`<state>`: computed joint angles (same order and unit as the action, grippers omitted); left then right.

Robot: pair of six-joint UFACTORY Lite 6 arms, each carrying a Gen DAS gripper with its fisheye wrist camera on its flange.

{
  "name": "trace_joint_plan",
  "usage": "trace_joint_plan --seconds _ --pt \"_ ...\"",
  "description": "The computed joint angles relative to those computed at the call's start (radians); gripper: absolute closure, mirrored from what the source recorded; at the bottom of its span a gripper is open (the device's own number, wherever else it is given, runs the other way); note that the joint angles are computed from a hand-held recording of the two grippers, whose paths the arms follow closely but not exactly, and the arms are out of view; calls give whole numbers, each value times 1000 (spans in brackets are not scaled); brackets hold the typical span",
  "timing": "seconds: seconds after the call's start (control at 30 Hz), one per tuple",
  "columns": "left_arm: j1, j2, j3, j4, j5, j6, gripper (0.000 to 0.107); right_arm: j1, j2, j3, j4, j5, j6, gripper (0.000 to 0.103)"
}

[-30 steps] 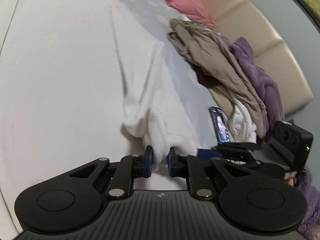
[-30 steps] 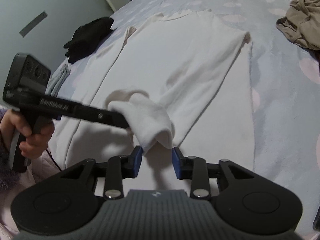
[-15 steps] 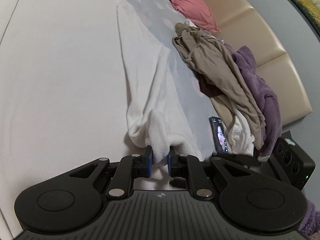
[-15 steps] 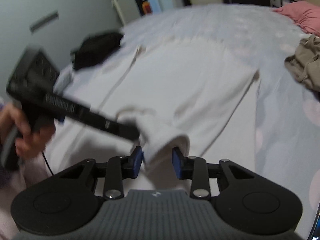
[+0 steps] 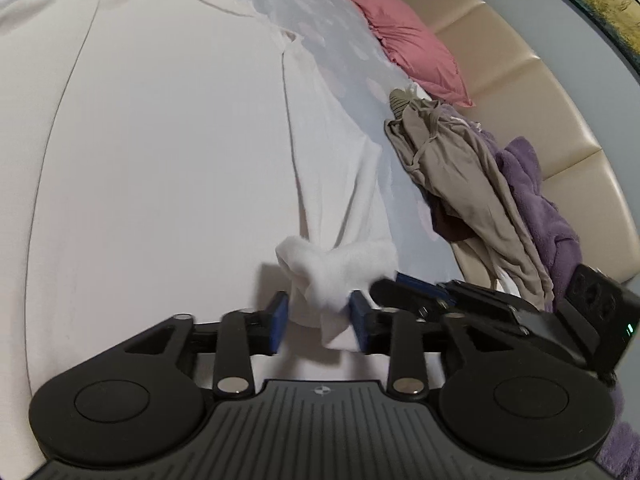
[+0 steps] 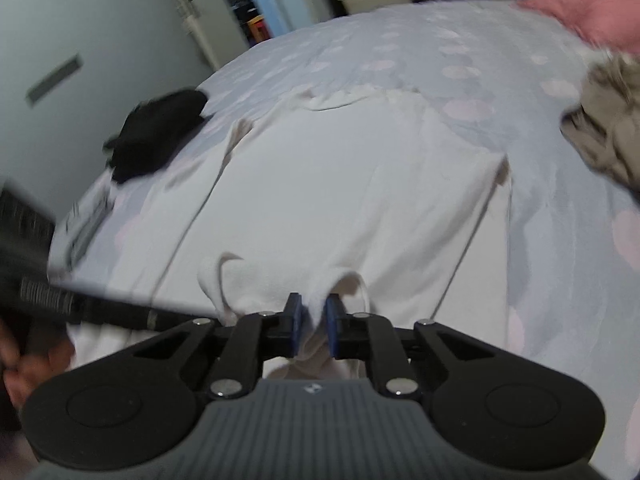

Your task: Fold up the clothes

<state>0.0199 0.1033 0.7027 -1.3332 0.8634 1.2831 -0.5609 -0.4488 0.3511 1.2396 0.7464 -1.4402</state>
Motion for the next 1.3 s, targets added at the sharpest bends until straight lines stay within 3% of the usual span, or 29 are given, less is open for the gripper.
trace_joint_plan --seconds 0.23,0.47,0.57,0.63,0.73,1.03,1.17,1.3 --pt "-69 -45 -46 -40 -34 57 65 32 48 61 14 14 72 88" --pt "-51 -25 -32 -84 3 71 103 36 65 89 45 -45 98 89" --pt "-49 -37 -25 -44 -27 33 104 23 111 116 59 -75 117 88" --pt "-57 -59 -27 -4 -84 -1 104 7 147 135 68 -63 124 83" --pt "-36 -58 -28 18 -89 -20 104 4 134 133 61 -65 143 74" --pt "7 -80 -41 8 -88 -1 105 -88 -71 20 -129 123 230 74" --pt "8 -83 -40 13 -91 -4 104 4 -98 -36 -159 38 239 74" --pt "12 -90 -43 20 -95 -21 105 30 -8 -26 -81 6 190 74"
